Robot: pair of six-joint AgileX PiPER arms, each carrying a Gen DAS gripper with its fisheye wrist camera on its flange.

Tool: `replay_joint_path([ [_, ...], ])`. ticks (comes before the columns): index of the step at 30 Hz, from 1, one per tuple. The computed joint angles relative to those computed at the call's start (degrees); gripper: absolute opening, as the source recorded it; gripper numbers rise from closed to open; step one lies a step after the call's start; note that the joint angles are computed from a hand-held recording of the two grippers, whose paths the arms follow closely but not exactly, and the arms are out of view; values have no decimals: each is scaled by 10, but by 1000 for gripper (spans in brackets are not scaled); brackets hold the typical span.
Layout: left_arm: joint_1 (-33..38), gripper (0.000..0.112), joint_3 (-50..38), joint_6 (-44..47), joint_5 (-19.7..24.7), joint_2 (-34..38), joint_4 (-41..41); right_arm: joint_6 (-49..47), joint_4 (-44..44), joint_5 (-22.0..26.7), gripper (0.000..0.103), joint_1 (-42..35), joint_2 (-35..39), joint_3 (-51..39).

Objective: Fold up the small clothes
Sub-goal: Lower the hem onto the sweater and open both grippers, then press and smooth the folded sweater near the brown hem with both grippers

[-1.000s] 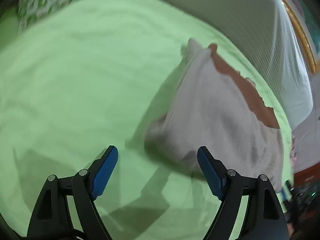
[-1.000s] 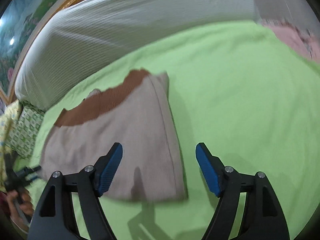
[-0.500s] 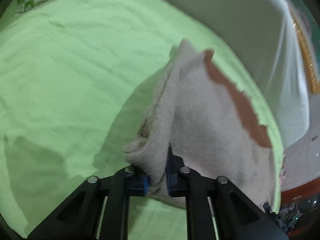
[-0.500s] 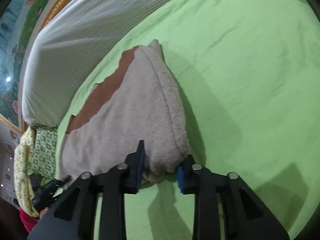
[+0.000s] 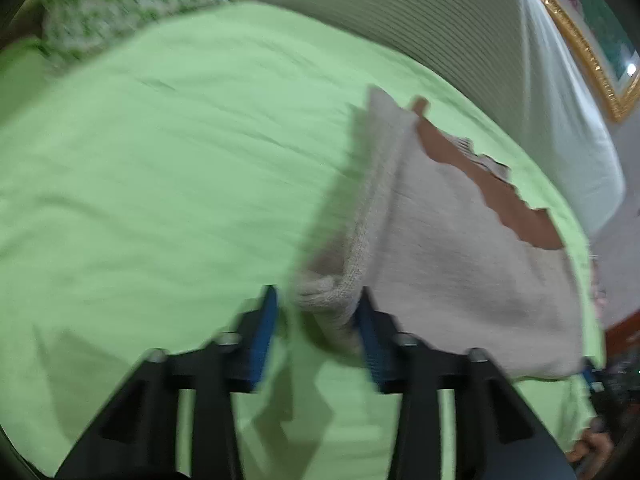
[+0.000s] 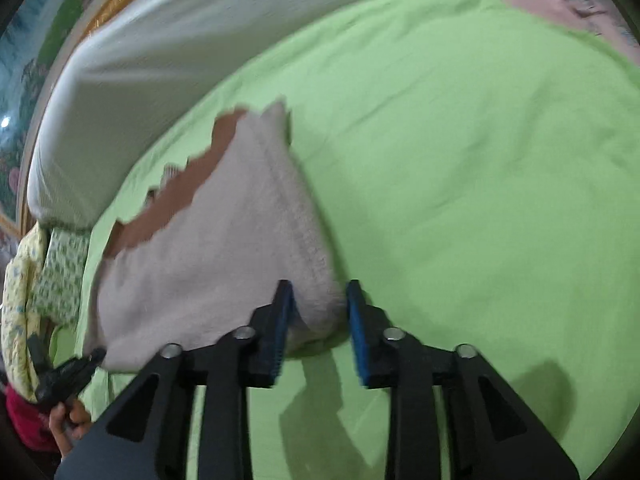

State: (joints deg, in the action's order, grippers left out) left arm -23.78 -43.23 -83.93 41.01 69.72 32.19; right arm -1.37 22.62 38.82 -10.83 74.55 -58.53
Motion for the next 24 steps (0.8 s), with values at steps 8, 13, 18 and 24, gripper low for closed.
replay_joint_path([
  [8, 17, 71, -95, 52, 68, 13, 34, -55, 15, -16, 42, 46, 5, -55],
  [13, 50, 72, -252, 187, 98, 163, 20, -71, 10, -11, 42, 111, 89, -145],
  [18, 58, 72, -346, 243, 93, 259, 14, -101, 29, 26, 43, 151, 195, -261],
  [24, 53, 72, -506, 288, 161, 415, 55, -90, -33, 97, 44, 186, 348, -434],
])
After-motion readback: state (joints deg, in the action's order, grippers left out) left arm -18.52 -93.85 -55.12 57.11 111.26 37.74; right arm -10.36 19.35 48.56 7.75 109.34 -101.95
